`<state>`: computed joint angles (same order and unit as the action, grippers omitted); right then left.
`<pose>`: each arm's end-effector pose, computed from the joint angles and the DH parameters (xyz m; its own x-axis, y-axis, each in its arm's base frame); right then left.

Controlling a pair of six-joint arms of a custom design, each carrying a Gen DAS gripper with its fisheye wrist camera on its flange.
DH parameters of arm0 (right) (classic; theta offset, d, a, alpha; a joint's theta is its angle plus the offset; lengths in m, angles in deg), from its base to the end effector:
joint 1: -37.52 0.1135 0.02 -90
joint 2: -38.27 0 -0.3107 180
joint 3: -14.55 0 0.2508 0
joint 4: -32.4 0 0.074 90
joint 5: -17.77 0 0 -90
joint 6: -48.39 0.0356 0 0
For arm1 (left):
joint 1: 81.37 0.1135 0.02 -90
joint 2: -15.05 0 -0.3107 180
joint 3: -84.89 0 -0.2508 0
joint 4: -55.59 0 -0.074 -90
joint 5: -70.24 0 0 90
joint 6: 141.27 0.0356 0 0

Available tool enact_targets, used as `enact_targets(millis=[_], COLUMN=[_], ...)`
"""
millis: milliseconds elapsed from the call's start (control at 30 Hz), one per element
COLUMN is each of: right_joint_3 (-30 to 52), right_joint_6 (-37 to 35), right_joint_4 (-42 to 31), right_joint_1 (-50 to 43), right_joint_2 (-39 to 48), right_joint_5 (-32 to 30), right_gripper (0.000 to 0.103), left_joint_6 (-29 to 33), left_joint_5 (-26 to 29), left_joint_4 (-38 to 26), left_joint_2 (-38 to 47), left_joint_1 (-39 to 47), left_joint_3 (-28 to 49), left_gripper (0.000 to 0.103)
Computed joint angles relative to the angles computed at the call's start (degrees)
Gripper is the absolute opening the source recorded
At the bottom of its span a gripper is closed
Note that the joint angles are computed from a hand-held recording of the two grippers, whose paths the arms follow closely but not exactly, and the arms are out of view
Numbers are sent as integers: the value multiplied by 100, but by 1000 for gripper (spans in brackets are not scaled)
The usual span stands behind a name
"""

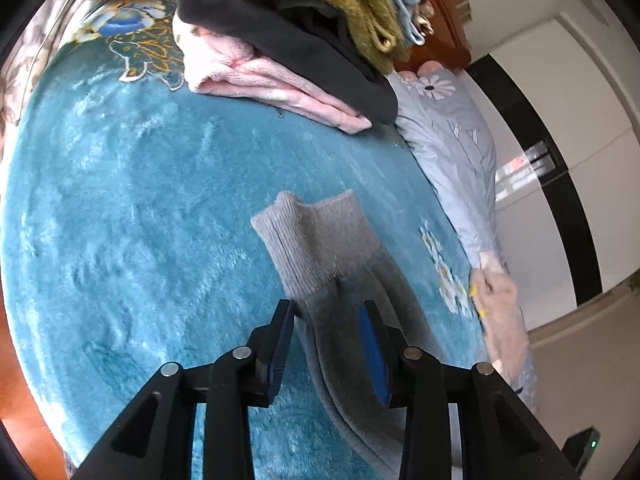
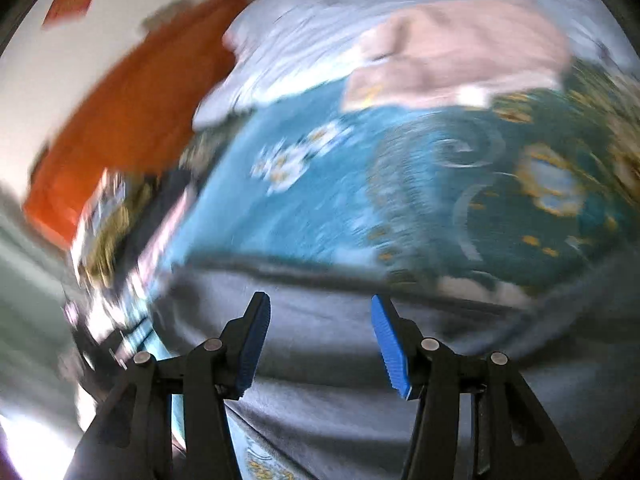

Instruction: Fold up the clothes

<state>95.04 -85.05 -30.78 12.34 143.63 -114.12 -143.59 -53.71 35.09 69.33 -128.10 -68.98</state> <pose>0.3117 -0.1203 0.2072 -0.8604 -0.1611 -0.4835 -0.4069 0.7886 0.4611 0.1023 -0.0797 0.1697 -0.3300 -0.8587 -0.3921 -0.5283 0.5123 -0.6771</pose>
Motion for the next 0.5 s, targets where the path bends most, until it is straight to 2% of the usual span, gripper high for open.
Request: enact_targets(millis=[133,200,367,500], right_joint_3=[-953,-1227,-1214,-1082], right_joint_6=[-256,-374,-551,-606], right_joint_4=[1296,1747,1866,1877], right_joint_1=[740,1034,1521,1915], right_joint_2=[-577,-655,-473,-222], right_joint_5=[772,1088,1499,1776], right_gripper=[54,54,54,54], left_joint_6=[-939,-1122,-1150,-1366], left_joint_5=[-782,-897,-794,-902], left_joint_4=[-84,-29,469,139], left_joint_2=[12,101,230,451], left_joint_1=[-1019,-1222,-1170,-1331], left_joint_3=[-155,-213,-418,-223], left_gripper=[53,53,54,54])
